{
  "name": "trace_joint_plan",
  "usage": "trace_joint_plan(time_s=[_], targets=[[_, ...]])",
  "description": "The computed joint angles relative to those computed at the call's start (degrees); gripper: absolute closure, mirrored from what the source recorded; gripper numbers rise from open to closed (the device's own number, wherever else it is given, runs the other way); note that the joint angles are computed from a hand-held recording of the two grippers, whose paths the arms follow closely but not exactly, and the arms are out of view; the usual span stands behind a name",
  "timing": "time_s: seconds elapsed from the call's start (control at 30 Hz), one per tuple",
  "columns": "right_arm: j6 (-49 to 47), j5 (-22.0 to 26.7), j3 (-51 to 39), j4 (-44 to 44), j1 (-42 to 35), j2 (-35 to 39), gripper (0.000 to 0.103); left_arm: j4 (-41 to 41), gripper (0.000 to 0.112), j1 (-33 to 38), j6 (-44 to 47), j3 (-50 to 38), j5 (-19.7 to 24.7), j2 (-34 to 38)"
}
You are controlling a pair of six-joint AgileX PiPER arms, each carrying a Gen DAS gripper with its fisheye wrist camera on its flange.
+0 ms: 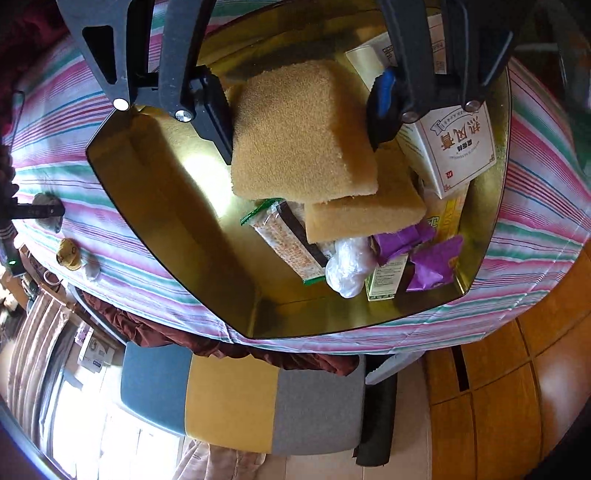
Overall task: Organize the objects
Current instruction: 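Lower the yellow sponge into the gold tray and open the left gripper, then carry the knit sock into the gold tray and open the right gripper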
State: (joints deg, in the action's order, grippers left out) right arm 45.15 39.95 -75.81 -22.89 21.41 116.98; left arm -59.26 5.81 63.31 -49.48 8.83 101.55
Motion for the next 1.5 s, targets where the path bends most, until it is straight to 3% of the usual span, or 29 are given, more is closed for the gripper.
trace_joint_plan(time_s=[0.13,0.2,0.3,0.67,0.73,1.23,1.5], targets=[[-0.13,-0.23,0.10,0.13,-0.12,0.07,0.032,2.88,0.038,-0.45,-2.80,-0.02,-1.60,0.35],[-0.12,-0.22,0.09,0.11,-0.13,0.09,0.032,8.04,0.034,-0.38,-8.26,-0.16,-1.76,0.53],[0.01,-0.16,0.08,-0.05,-0.07,0.10,0.032,8.68,0.034,0.15,-9.20,-0.10,-1.58,0.34],[0.41,0.36,0.54,-0.52,1.02,-0.49,0.033,-3.75,0.034,0.30,2.90,2.51,-4.53,-4.94],[-0.63,0.28,0.47,0.62,1.46,-0.60,0.034,-3.29,0.034,0.79,2.32,2.57,-4.20,-5.56],[-8.37,-0.90,-5.15,9.12,11.71,1.92,0.034,-26.33,0.034,7.43,25.83,5.41,-0.22,-9.02],[-5.32,-6.47,-6.50,7.44,17.35,-3.86,0.035,-32.52,0.034,15.02,31.70,6.43,2.93,-10.11]])
